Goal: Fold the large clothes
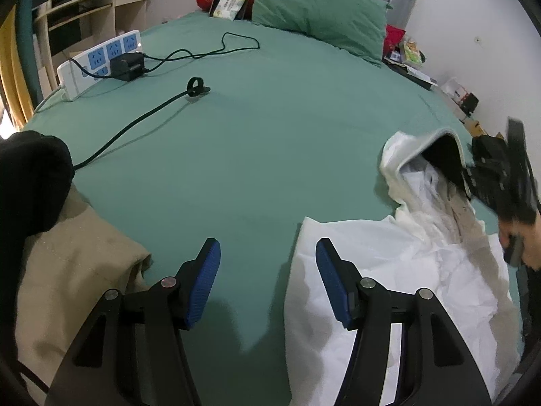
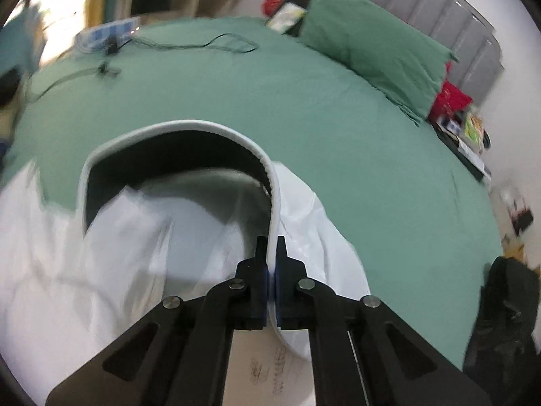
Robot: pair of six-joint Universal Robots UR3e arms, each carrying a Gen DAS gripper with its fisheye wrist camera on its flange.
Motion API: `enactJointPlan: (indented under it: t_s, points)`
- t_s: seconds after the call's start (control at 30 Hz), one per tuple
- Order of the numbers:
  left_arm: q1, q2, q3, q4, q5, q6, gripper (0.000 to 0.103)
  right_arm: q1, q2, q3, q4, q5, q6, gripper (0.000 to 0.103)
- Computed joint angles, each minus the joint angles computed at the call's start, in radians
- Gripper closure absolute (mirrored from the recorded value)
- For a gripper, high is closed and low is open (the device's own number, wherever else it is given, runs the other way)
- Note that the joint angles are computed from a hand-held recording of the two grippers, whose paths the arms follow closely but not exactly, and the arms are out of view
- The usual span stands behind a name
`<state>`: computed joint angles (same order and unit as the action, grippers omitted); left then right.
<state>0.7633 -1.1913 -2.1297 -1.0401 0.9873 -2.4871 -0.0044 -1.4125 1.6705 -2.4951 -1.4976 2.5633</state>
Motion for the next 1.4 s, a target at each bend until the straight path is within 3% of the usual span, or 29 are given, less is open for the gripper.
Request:
enactJointPlan:
  t_s: [0.13, 0.23, 0.3, 0.33, 0.43, 0.67, 0.8, 1.0, 1.17, 1.23, 1.4]
  points:
    - [0.009, 0.032, 0.003, -0.044, -0.022, 0.015, 0.041, 0.001, -0.138, 0.138, 0.062, 0.012, -0.153, 0.096]
    - [0.0, 0.041, 0.003, -0.057, -0.019, 0.025, 0.041, -0.028, -0.166, 0.164, 0.188, 0.075, -0.208, 0.073]
    - [-0.01, 0.042, 0.002, -0.058, -0.007, 0.03, 0.041, -0.06, -0.178, 0.162, 0.218, 0.12, -0.195, 0.067]
    - [-0.015, 0.041, 0.001, -0.057, -0.001, 0.032, 0.041, -0.073, -0.17, 0.125, 0.276, 0.135, -0.178, 0.056]
    - [-0.025, 0.028, 0.004, -0.042, 0.014, 0.028, 0.041, -0.102, -0.16, 0.027, 0.417, 0.158, -0.143, 0.038]
    - [0.006, 0.009, 0.028, -0.025, -0.008, -0.015, 0.041, -0.167, -0.218, -0.122, 0.57, 0.27, -0.186, 0.033]
    - [0.018, 0.002, 0.034, -0.023, -0.012, -0.019, 0.041, -0.216, -0.171, -0.27, 0.615, 0.375, -0.178, 0.028]
    - [0.005, 0.001, 0.029, -0.011, 0.0, -0.021, 0.041, -0.148, 0.111, -0.564, 0.599, 0.296, -0.018, 0.023]
    - [-0.012, -0.006, 0.021, 0.011, 0.023, -0.021, 0.041, -0.13, 0.386, -0.864, 0.909, 0.354, -0.071, 0.014]
    - [-0.022, -0.017, 0.02, 0.024, 0.034, -0.026, 0.041, -0.114, 0.395, -0.842, 0.958, 0.353, -0.129, 0.008]
    - [-0.036, -0.021, 0.011, 0.03, 0.051, -0.024, 0.041, -0.04, 0.317, -0.602, 0.821, 0.228, -0.249, 0.001]
